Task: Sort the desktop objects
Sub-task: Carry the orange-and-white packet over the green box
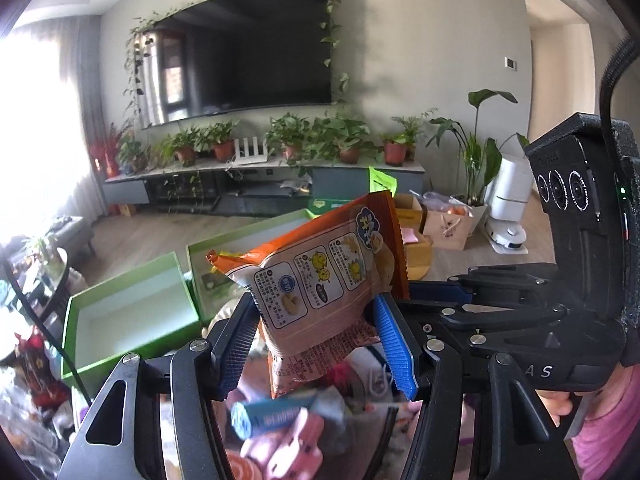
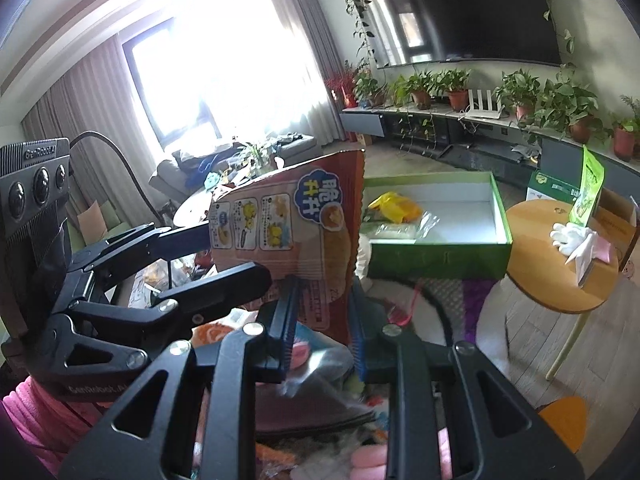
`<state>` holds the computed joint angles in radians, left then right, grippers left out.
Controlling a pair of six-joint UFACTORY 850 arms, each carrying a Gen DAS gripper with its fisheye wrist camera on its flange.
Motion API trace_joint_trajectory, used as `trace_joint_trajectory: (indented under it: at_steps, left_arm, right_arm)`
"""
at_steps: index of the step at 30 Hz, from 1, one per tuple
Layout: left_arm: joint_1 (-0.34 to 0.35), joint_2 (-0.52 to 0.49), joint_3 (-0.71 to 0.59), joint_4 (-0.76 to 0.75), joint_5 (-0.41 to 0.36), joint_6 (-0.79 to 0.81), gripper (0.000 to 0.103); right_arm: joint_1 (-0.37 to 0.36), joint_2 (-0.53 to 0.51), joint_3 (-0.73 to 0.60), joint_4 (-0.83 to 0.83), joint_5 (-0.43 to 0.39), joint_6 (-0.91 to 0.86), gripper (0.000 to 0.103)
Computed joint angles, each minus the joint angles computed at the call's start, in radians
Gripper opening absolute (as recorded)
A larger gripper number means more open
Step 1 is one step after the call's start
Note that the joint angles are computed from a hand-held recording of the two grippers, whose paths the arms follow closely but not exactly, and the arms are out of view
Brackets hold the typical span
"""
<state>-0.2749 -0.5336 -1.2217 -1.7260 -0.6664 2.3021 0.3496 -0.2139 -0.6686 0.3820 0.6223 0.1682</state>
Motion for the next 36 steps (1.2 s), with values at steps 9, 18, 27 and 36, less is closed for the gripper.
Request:
trace_joint_trajectory:
  at_steps: [9,18,27,36]
  left_arm:
    - [-0.058,-0.048,-0.116,0.104,0.034,-0.162,0.060]
    - [-0.112,-0.121,-0.234,0.218,0.090,-0.309,0.060]
    - [-0.150,-0.230,-0.415,0.418,0.115,-0.590,0.060]
    - [-0.171,-0.337,-0.590,0.588,0.118,-0.807,0.060]
  right_arm:
    - [-0.103,0.018,0.004,-0.144,0.016,0.111,0.025]
    - [-0.170,0.011,-0.024,-0.153,-0.033,0.087,0.025]
    - [-0.269,-0.053,-0.088,-0.335,-0.055,0.246,0.025]
    - [-0.348,-0.128,-0.168,-0.522,-0.060,0.414,0.025]
